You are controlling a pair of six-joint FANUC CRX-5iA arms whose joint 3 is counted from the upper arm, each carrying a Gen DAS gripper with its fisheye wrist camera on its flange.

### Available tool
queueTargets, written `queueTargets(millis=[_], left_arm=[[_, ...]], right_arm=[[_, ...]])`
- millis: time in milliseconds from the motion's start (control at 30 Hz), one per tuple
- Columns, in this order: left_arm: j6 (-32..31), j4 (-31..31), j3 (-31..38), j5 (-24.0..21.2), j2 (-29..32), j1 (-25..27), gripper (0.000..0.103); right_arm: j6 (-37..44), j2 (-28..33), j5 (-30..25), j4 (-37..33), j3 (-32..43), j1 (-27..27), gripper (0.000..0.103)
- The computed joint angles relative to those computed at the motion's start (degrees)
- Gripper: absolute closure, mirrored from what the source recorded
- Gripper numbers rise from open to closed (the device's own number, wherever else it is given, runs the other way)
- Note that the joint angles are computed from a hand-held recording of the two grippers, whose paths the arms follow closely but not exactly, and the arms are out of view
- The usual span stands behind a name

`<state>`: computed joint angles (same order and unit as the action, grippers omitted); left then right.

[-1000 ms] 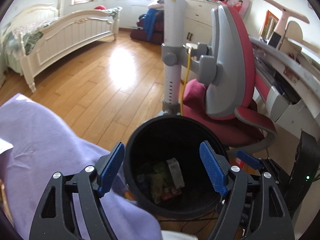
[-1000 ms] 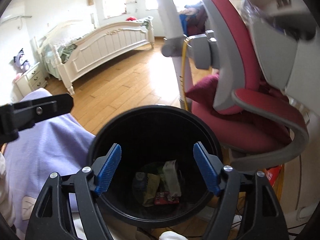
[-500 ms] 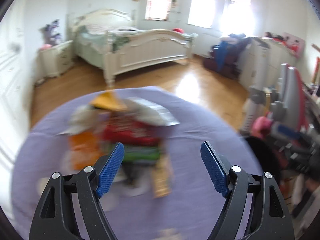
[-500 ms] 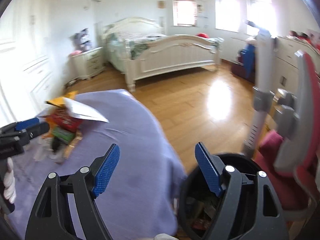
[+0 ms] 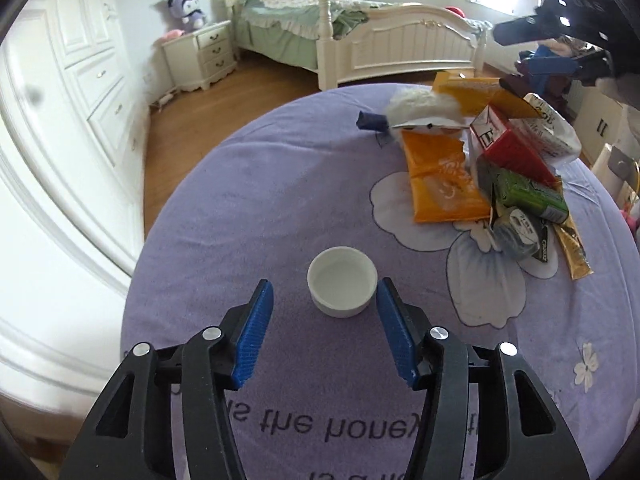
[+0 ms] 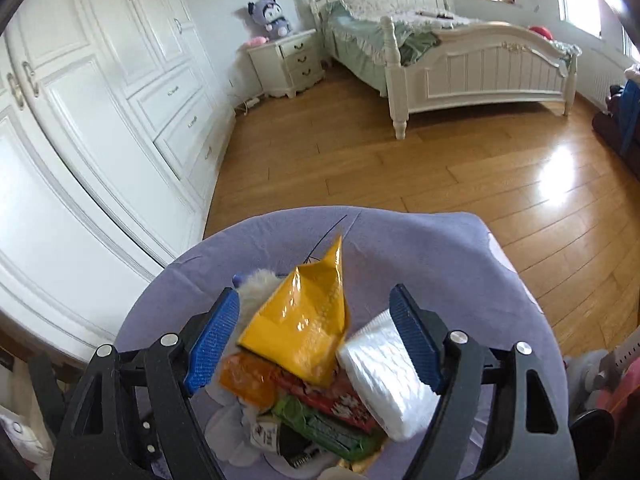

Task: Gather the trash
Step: 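Grasp the white cap with the left tool while the right tool grasps the yellow bag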

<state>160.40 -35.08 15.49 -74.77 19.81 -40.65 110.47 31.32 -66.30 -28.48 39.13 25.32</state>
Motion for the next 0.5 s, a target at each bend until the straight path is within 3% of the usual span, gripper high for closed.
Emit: queueTargets(millis=[100,200,233,267,300,400,500], left_arm=[[-0.80,2.10,-2.60,3.93,-1.31,1.61,0.053],[-1.00,1.97,-3.83,5.01,-2.15,2.11,0.064],[-0.78,1.83,-4.06,5.04,-2.35,2.15,0.066],[-0.44,1.95,-5.13,6.24,-3.15,2.34,0.066],[-0.14,2.15,-6.24,7.59,-3.94,2.74,0.066],[0.71,2.30,-8.01,9.91,-5.17,3.23,0.067],[2.06,1.12,-9.43,12.01,-6.36,3.17,0.067]], right_arm=[[-5.72,7.74,-6.40,5.38,9.85,2.66,0.027],[-10.24,13.44,-10.27,14.88,15.68,6.05,0.027],[-10.77,15.70,-13.05,15.43,18.87,6.29,0.035],[-10.56,16.38,-14.94,14.53,19.66,5.86,0.042],[-10.96,17.22,-16.57,13.76,21.09,5.66,0.059],[-10.65,15.85,-15.63,11.38,19.44,4.93,0.063],[-8.84,11.85,-12.84,4.68,14.50,2.53,0.065]])
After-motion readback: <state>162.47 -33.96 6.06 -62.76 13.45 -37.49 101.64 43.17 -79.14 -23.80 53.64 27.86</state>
